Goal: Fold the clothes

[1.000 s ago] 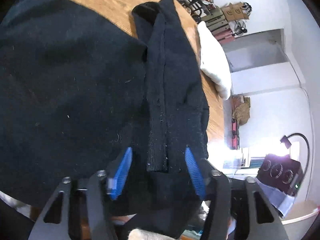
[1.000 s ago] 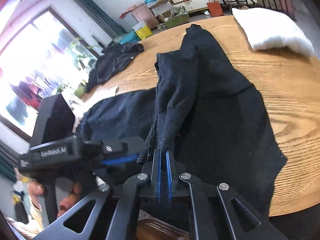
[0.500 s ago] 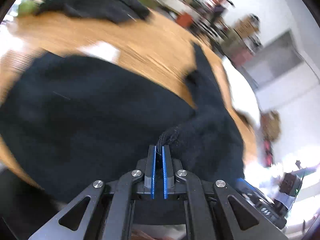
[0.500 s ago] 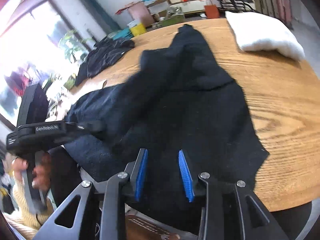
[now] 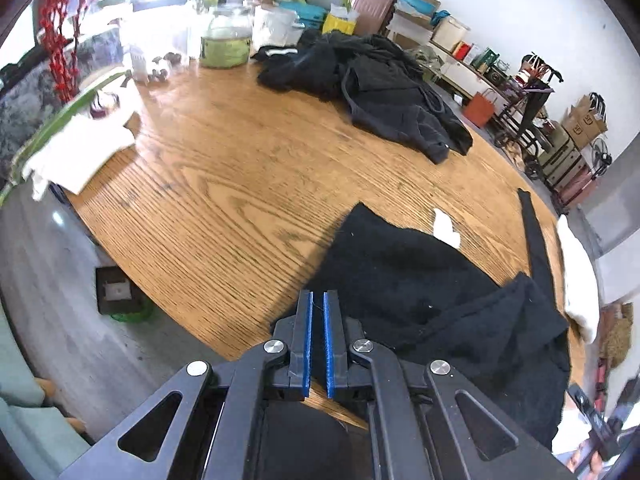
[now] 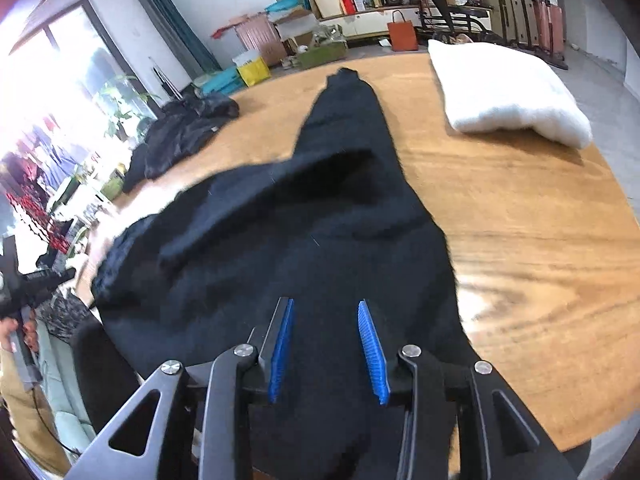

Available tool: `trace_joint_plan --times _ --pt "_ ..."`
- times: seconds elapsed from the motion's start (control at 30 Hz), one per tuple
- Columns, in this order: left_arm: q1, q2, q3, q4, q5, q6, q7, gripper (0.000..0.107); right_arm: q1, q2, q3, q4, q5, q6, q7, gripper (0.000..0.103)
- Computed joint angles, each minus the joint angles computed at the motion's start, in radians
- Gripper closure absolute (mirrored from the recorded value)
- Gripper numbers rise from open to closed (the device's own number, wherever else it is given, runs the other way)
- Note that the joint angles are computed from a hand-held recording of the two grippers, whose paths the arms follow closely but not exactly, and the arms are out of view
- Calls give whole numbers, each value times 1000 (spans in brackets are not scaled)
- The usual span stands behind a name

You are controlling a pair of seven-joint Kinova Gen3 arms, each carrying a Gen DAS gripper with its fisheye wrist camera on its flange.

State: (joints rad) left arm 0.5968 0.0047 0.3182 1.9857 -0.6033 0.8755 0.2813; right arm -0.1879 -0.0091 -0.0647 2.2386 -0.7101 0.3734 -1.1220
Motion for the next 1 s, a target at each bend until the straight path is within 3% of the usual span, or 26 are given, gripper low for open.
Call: trace_joint_plan --times 0.1,0.17,0.3,0.4,0.5,0.53,0.57,0.6,0.7,0.8,0.9,1.0 --pt "-9 -32 -29 41 80 -121 -84 101 -109 35 79 -57 76 -8 -113 62" --pt "-33 -21 -37 44 143 -153 -165 97 -201 60 151 -94 146 -15 -194 62" --pt "-53 11 -26 25 168 -154 -199 73 -357 105 287 -159 279 0 -357 60" --pt "-56 14 -34 31 167 -195 -192 62 -318 145 238 -210 375 25 -479 58" --pt "-26 88 -35 -28 129 -110 -211 61 -222 183 113 -246 487 33 -601 58" --pt "-6 102 -43 -38 109 -90 -203 67 -184 195 66 -255 511 34 -626 58" --pt "13 112 -51 -40 86 -83 -189 94 -142 205 20 -257 519 31 -638 58" --pt "37 123 -66 -42 67 -77 -180 103 -100 215 -26 -258 525 27 -648 58" --pt "55 102 -82 -20 45 -85 -170 104 -52 231 -69 -245 509 15 -638 58" --pt "32 47 -63 13 11 -70 -97 107 26 230 -118 -219 421 -11 -560 58" --pt "36 27 -71 32 -29 -3 -33 107 28 221 -98 -214 403 -15 -567 58" --pt "-17 -16 -58 74 1 -47 -44 107 -9 205 -51 -205 446 -28 -627 55"
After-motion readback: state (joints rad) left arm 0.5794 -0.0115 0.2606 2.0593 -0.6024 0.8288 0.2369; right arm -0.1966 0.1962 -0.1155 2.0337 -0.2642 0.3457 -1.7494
